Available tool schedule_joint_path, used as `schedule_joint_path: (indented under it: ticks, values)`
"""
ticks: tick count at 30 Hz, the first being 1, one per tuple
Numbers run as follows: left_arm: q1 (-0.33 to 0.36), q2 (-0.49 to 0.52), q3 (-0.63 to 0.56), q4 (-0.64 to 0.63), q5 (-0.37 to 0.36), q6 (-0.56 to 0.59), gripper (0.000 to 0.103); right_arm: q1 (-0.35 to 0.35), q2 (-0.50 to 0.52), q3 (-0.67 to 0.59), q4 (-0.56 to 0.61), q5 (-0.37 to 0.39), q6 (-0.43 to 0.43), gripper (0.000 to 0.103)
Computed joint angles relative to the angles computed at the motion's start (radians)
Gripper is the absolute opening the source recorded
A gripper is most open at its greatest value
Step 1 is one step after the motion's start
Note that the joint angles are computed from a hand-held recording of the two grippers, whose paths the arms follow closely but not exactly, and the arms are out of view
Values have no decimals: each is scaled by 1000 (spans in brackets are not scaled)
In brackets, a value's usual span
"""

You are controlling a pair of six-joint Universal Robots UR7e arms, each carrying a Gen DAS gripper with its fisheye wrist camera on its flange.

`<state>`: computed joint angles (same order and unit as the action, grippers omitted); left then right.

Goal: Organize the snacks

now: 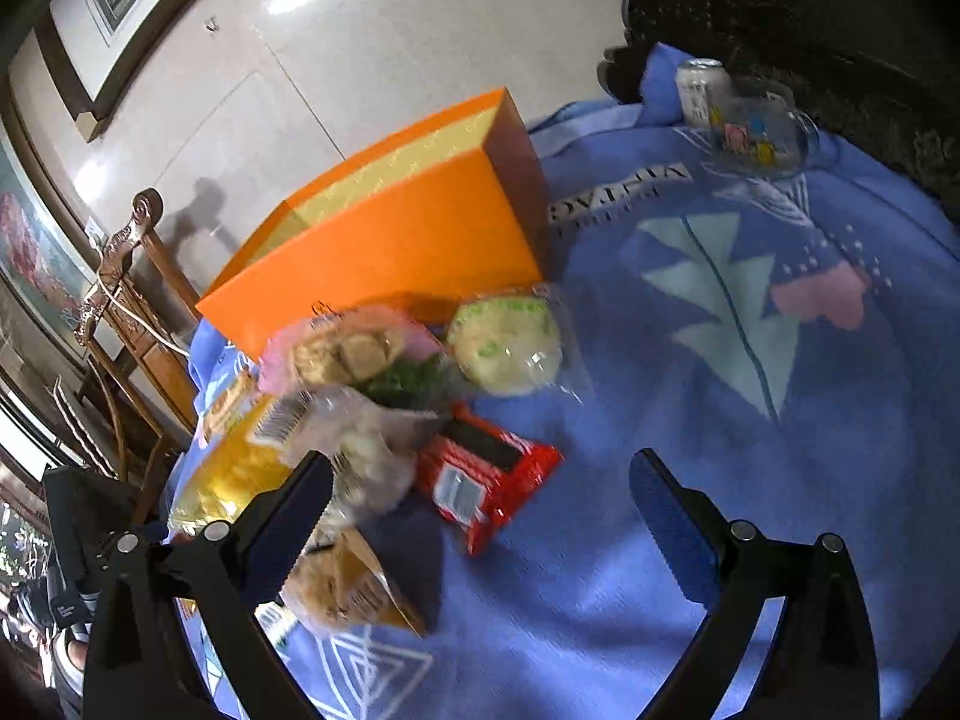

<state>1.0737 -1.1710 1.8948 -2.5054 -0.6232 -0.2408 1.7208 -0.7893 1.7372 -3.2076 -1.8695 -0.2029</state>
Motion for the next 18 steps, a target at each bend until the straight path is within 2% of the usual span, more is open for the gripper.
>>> schedule_joint_path:
  ticks: [8,9,10,12,18]
  values:
    - [3,28,15,-27,-6,43,97,-7,-5,22,26,-5,12,100]
    - [2,33,18,-35,-2,51,77,-4,-3,22,28,-11,7,100]
    - [6,34,15,-35,-23,62,68,-1,0,20,30,-20,0,100]
    - [4,31,19,-53,-27,64,63,16,11,16,30,-58,-35,100]
    - [2,18,24,-58,-40,44,63,70,53,3,52,-130,-186,100]
